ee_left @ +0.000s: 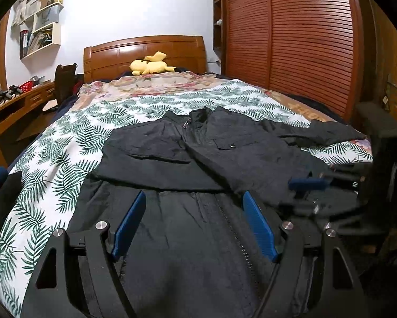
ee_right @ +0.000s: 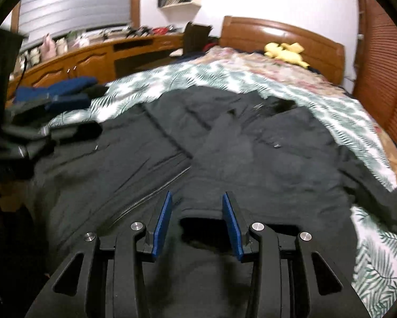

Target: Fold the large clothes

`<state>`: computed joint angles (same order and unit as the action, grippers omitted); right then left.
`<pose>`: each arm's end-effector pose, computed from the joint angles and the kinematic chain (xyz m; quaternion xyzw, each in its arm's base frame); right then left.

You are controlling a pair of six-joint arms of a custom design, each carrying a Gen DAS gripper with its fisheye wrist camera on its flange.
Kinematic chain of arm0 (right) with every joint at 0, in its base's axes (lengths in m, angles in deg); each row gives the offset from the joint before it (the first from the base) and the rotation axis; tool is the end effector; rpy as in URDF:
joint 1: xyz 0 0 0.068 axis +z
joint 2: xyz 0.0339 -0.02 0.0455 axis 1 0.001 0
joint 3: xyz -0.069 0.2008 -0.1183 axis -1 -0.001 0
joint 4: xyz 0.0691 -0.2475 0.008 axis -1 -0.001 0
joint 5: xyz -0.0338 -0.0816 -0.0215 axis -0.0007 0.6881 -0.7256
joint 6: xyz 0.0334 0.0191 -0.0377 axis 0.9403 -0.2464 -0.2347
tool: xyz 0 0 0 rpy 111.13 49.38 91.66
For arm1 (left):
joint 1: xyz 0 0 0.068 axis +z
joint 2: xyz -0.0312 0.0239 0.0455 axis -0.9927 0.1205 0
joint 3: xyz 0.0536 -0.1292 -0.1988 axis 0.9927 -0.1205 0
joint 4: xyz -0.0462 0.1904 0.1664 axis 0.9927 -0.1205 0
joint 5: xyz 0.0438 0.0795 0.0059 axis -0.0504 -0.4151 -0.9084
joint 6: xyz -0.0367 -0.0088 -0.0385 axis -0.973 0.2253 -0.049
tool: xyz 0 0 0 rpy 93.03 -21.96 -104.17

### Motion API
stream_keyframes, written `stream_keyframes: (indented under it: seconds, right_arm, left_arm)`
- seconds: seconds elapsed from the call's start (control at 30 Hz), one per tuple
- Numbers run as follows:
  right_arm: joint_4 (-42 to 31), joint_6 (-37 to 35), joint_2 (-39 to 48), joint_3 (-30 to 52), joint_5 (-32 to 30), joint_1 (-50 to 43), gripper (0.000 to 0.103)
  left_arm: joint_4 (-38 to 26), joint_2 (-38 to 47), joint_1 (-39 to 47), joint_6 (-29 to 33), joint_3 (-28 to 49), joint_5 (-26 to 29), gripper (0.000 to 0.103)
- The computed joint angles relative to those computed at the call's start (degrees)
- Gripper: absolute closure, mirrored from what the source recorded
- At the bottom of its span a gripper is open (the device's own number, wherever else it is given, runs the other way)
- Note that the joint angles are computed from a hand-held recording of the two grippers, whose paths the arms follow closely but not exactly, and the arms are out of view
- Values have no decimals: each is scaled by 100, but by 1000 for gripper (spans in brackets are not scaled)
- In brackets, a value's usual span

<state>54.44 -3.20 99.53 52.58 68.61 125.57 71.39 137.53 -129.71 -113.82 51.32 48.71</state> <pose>0.1621 0.1174 0.0914 -0.3238 0.8300 0.1260 0.4363 0.1750 -0.1559 0.1046 0.0271 0.8726 -0.0262 0.4870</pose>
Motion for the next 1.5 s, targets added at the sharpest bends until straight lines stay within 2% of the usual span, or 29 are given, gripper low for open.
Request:
stream_keyframes:
  seconds: [0.17, 0.23, 0.27, 0.3, 0.43, 0.57, 0.7, 0.77, 0.83, 0.9, 1.03, 1.13, 1.27, 1.33, 1.4, 1.47, 1.5]
  right_arm:
    - [383, -132, 1091, 360, 219, -25, 63]
    - [444, -141, 1340, 475, 102, -269, 79]
    - [434, -151, 1432, 532, -17, -418, 82]
    - [352, -85, 1424, 594, -22, -446, 92]
    - [180, 112, 1007, 522, -122, -536, 97]
    - [-210, 520, -196, 66, -60, -238, 97]
    - [-1501, 667, -2171, -253, 60, 61, 97]
    - [-2386, 669, -3203, -230, -9, 186, 97]
    - [-2895, 666, -3756, -136, -32, 306, 97]
    - [-3108, 626, -4056, -159, -196, 145, 97]
    - [-2654, 414, -3567, -218, -281, -464, 97]
    - [-1905, 306, -2668, -232, -220, -964, 97]
    - [-869, 212, -1333, -141, -147, -1705, 97]
    - [-459, 65, -728, -61, -8, -1947, 87]
    - [-224, 105, -277, 138, 268, -1824, 83]
    - [-119, 93, -172, 116, 496, -1818, 75]
    - [-285, 223, -208, 230, 756, -1568, 67]
  left_arm:
    - [-33, -150, 10, -7, -91, -39, 26]
    - [-50, -270, 3, -11, -151, -46, 26]
    - [-59, -347, 6, -15, -188, -40, 26]
    - [-57, -421, 25, -7, -229, -20, 26]
    - [-149, -862, 48, 16, -417, 40, 26]
    - [-486, -1434, -42, 59, -580, -74, 26]
    - [-986, -2062, -281, -25, -673, -290, 26]
    - [-1230, -2272, -327, 17, -587, -286, 26]
    - [-1359, -2331, -349, 246, -437, -404, 26]
    - [-1331, -2259, -390, 507, -288, -604, 26]
    - [-911, -1900, -56, 836, -93, -209, 26]
    - [-399, -1323, 250, 1133, 92, 108, 26]
    - [499, -311, 869, 1176, 328, 953, 26]
    - [936, 315, 1116, 1135, 498, 1289, 26]
    - [1322, 1017, 1292, 1144, 706, 1544, 26]
    - [1490, 1497, 1381, 1172, 908, 1714, 26]
    - [1579, 1788, 1471, 1176, 1021, 1873, 26]
